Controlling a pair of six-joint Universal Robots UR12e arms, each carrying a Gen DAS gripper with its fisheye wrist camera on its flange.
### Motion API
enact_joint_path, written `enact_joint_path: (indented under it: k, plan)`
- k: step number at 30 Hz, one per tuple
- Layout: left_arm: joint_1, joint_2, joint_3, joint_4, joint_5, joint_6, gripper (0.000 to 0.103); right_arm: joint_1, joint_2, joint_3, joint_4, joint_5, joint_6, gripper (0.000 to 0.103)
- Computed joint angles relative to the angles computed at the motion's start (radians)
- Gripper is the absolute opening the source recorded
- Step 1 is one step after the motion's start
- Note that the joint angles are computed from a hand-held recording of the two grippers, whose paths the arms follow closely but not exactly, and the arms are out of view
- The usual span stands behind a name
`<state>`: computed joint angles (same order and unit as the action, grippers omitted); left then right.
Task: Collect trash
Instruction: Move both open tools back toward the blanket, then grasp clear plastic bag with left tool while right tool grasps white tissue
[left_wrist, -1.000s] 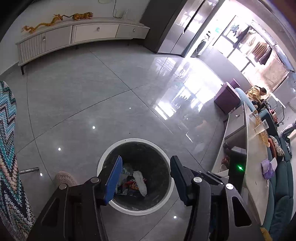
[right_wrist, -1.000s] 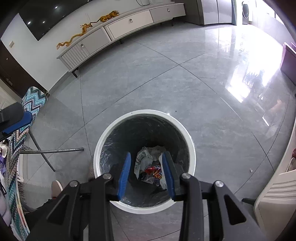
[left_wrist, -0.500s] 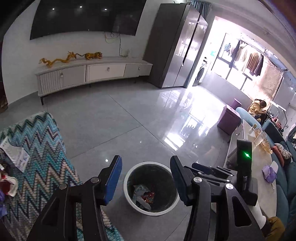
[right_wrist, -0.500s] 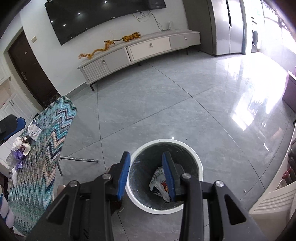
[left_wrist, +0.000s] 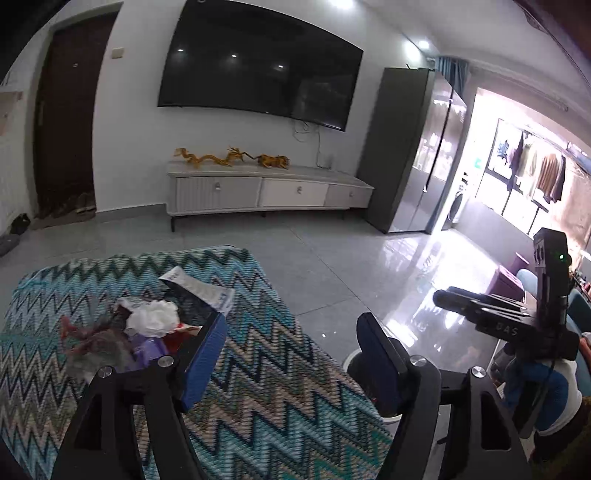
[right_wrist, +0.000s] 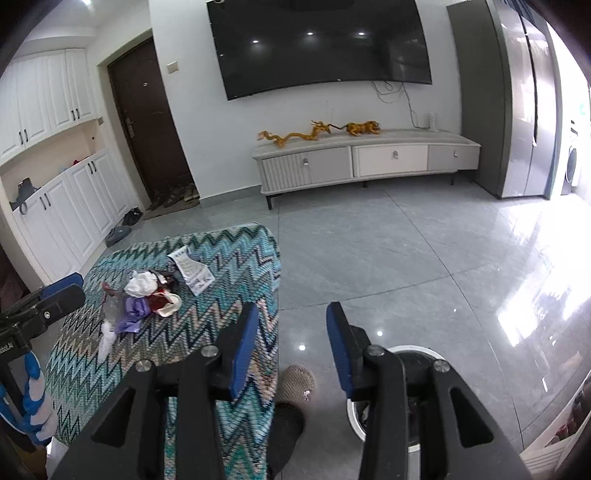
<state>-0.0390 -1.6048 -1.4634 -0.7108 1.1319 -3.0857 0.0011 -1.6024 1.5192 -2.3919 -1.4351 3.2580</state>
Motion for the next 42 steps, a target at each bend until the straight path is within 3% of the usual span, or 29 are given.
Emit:
enact_joint_path:
  k: [5, 13, 23, 27, 32, 36, 42]
  plan:
    - [0.078, 0.039, -0.068, 0.015, 0.034, -0.006, 0.071, 0.044, 0.035, -0.053, 0.001, 0.031, -0.028, 0.045]
    - [0.163, 0.047, -0.124, -0.051, 0.088, 0.011, 0.071, 0.105, 0.121, -0.128, 0.047, 0.071, -0.066, 0.045]
    - [0.161, -0.007, -0.111, -0.173, 0.115, 0.074, 0.070, 0.146, 0.236, -0.228, 0.138, 0.123, -0.121, 0.045]
    - [0.169, -0.028, -0.103, -0.196, 0.095, 0.092, 0.058, 0.161, 0.282, -0.273, 0.169, 0.144, -0.143, 0.045]
    - [0.185, -0.044, -0.103, -0.210, 0.039, 0.090, 0.042, 0.182, 0.342, -0.331, 0.198, 0.170, -0.155, 0.053]
    - [0.196, -0.040, -0.125, -0.177, 0.002, 0.097, 0.026, 0.199, 0.386, -0.371, 0.213, 0.183, -0.166, 0.053]
    - [0.212, -0.030, -0.151, -0.145, -0.035, 0.077, 0.017, 0.217, 0.438, -0.420, 0.234, 0.190, -0.165, 0.054]
